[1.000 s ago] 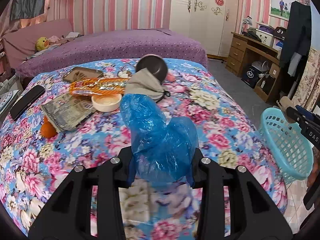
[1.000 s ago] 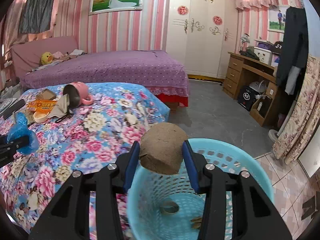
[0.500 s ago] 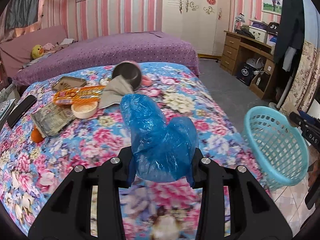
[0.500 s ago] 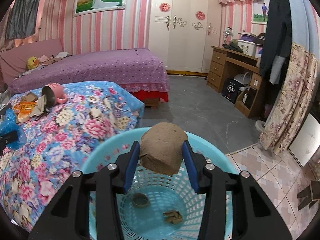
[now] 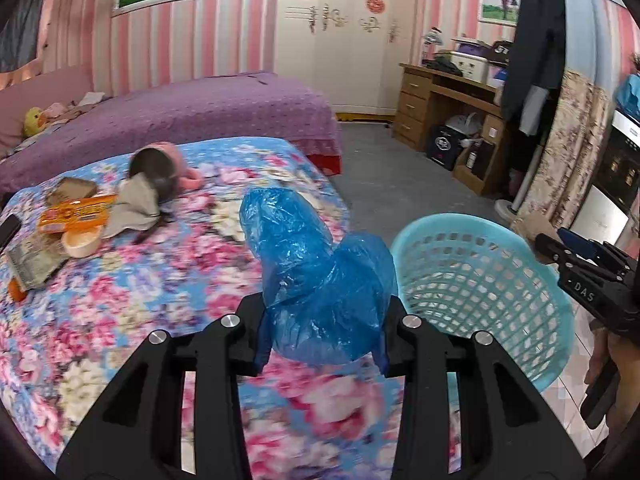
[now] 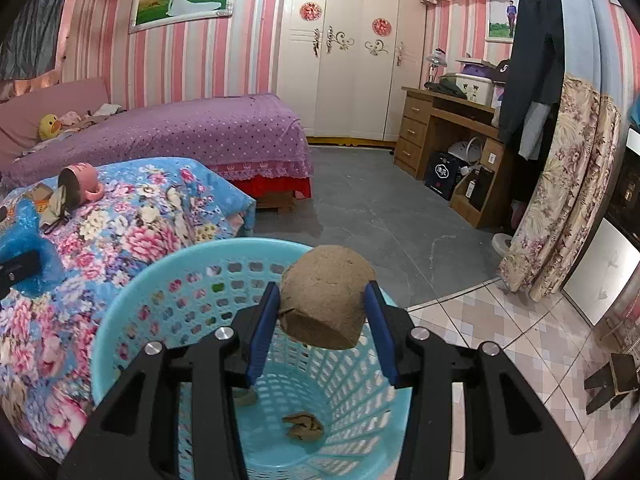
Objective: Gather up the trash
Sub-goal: 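Open the left tool to drop the blue bag while the right tool drops the tube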
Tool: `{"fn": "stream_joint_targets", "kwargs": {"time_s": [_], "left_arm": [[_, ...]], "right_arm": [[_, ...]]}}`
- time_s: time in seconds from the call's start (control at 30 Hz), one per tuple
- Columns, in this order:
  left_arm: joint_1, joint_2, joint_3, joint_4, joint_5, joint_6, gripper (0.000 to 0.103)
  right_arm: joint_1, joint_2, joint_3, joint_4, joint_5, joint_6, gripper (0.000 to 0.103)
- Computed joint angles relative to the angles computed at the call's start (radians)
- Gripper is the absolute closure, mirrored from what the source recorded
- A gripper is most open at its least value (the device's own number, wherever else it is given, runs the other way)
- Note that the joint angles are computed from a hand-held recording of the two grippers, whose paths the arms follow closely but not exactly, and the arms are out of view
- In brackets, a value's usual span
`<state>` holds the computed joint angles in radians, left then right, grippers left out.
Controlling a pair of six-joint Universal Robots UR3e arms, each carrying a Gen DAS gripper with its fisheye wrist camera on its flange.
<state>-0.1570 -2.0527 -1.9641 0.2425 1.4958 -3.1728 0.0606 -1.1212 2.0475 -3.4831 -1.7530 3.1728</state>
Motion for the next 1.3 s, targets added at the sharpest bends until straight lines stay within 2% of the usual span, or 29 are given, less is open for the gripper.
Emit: {"fn": "stream_joint_targets", "kwargs": {"time_s": [0.17, 0.33, 0.63, 0.7, 0.83, 1.07, 1.3], "left_arm": [[-0.064, -0.087, 0.139, -0.074, 0.001, -0.034, 0.066], [-0.125, -0.17, 0.275, -0.134, 0.021, -0.042, 0.066], [-0.171, -0.235, 0.367, -0.167, 0.041, -0.039, 0.065], [-0.166, -0.236, 0.368, -0.167, 0.036, -0.04, 0.06], [-0.145, -0.221, 0.361, -0.18, 0.016, -0.051, 0.026], [-0.115, -0.183, 0.303, -0.136, 0.05, -0.032, 0.011], [-0.07, -0.144, 0.24, -0.11, 0.056, -0.037, 0.009]], "right_arm": [[-0.062, -0.014, 0.048, -0.032, 0.06, 0.011, 0.059], [-0.08, -0.002, 0.045, -0.042, 0.076, 0.02, 0.059], [-0.093, 0.009, 0.04, -0.048, 0.079, 0.029, 0.059], [-0.094, 0.008, 0.038, -0.046, 0.08, 0.028, 0.059], [-0.094, 0.009, 0.038, -0.046, 0.08, 0.029, 0.059], [-0.082, 0.022, 0.023, -0.049, 0.069, 0.029, 0.059], [-0.07, 0.026, 0.012, -0.045, 0.057, 0.027, 0.058]]}}
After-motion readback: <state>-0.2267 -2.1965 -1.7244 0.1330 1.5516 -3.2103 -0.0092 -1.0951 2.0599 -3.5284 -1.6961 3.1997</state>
